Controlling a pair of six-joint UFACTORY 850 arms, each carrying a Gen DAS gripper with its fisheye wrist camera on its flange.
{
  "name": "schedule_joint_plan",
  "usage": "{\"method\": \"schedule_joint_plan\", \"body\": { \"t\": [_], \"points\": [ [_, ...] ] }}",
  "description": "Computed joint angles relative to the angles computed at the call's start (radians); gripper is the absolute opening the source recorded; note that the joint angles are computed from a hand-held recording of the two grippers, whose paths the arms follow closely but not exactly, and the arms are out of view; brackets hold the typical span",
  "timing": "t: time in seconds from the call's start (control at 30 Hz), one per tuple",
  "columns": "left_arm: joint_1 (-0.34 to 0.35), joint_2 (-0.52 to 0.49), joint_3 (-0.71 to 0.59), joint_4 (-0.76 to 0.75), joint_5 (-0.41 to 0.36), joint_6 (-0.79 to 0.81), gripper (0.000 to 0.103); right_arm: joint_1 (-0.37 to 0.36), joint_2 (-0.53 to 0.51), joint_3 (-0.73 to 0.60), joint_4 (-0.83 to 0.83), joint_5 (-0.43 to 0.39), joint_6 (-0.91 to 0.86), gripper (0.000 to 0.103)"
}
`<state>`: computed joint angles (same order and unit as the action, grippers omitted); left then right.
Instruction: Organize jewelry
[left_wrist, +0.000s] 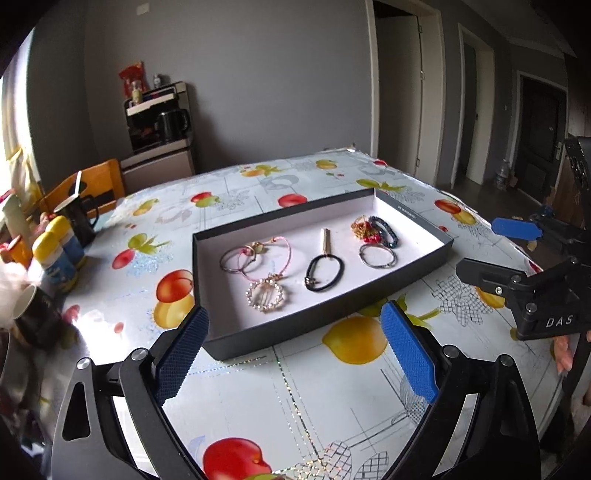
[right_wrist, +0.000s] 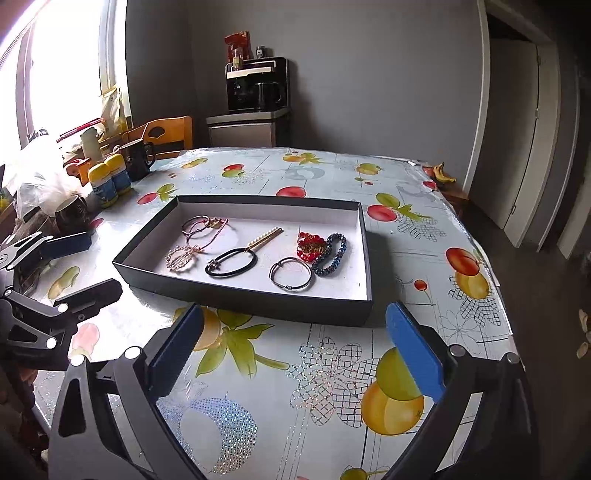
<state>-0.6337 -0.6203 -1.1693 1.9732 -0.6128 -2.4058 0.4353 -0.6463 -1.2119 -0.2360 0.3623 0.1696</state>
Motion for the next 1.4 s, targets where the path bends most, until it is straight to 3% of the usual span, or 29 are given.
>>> {"method": "schedule_joint_plan", "body": {
  "t": [0.2, 0.37, 0.77, 1.4],
  "points": [
    [-0.013, -0.043, -0.015, -0.008, -0.079, -0.03, 0.1, 0.015, -0.01, 0.035, 0.192, 0.12, -0.137, 0.097],
    [-0.012, -0.056, -0.016, 0.008, -0.093, -0.093, 0.1, 0.029, -0.026, 0.029, 0.32, 0.148, -0.27, 0.097],
    [-0.036, -0.058, 0.003, 0.046, -0.193, -0.142, 0.1, 0.029, -0.041, 0.028, 0.325, 0.173, -0.282, 0.097],
    [-0.027, -0.053, 0.008, 0.052, -0.178, -0.166, 0.1, 0.024, -0.043, 0.023, 0.29, 0.162, -0.243, 0.098]
  ]
}}
